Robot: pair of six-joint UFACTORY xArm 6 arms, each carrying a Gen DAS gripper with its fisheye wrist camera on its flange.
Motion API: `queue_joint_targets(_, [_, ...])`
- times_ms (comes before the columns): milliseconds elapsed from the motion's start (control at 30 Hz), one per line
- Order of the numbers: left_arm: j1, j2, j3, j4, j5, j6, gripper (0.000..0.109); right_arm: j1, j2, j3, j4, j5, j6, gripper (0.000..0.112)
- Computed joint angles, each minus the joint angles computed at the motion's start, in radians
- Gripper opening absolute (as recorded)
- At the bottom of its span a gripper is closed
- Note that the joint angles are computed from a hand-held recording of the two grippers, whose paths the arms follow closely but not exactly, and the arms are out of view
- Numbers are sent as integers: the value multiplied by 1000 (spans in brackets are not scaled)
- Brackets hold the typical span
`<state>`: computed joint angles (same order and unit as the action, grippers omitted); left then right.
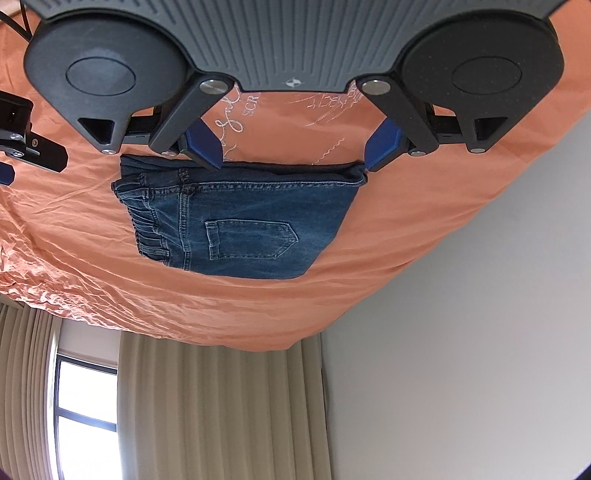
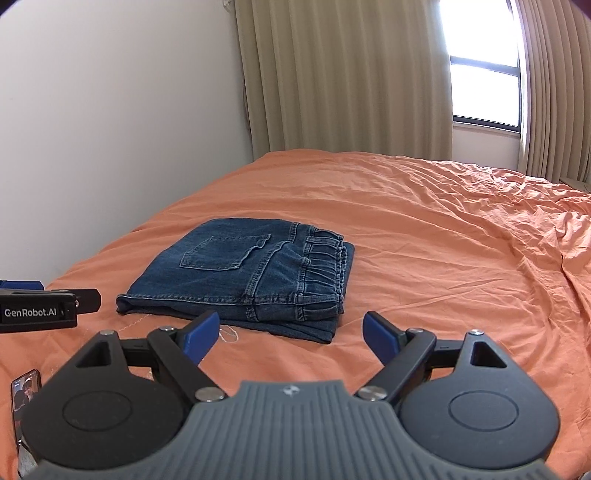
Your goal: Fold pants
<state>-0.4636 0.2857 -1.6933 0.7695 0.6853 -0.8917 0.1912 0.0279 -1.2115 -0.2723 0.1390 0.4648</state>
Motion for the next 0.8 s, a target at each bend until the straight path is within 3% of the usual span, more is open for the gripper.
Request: queue_joint_targets(800, [-11, -7, -6, 0, 16, 13, 101, -5, -19, 27, -13, -35, 35, 81])
